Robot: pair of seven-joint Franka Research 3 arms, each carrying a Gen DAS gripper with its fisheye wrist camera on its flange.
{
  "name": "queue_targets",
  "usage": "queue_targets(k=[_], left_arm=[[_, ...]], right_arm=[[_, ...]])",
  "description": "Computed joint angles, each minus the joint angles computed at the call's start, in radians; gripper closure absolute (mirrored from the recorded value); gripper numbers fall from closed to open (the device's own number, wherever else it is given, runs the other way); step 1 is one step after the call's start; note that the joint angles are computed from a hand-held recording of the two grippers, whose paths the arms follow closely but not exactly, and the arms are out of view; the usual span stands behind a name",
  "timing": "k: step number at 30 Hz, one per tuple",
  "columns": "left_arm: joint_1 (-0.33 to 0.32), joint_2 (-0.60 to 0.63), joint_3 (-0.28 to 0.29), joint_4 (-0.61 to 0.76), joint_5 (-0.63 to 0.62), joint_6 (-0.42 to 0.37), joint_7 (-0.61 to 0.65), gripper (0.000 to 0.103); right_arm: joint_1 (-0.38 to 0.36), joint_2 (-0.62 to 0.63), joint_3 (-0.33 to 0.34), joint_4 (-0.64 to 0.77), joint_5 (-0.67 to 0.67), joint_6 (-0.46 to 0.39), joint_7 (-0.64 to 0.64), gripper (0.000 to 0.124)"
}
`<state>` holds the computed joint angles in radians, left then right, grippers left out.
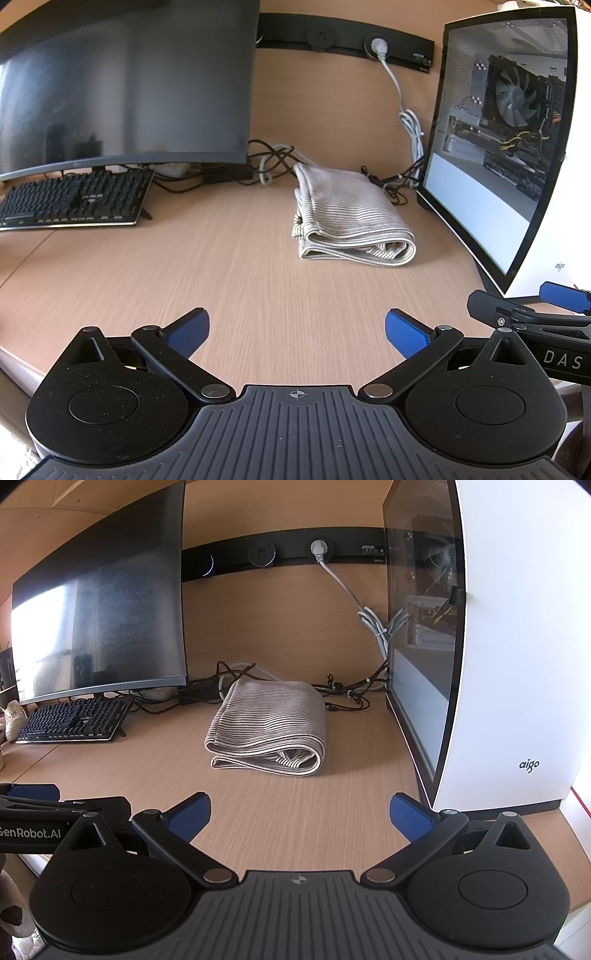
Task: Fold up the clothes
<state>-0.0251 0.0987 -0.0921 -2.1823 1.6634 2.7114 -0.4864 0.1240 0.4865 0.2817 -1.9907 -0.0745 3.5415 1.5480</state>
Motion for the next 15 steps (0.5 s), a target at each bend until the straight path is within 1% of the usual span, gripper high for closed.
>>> queue_targets(k=[15], left_arm=[[-0.005, 0.006, 0.000, 0.006, -0.012, -0.011, 0.011, 0.000]], right_arm=[[-0.007, 0.003, 0.005, 0.005, -0.002, -0.010, 0.000, 0.021]])
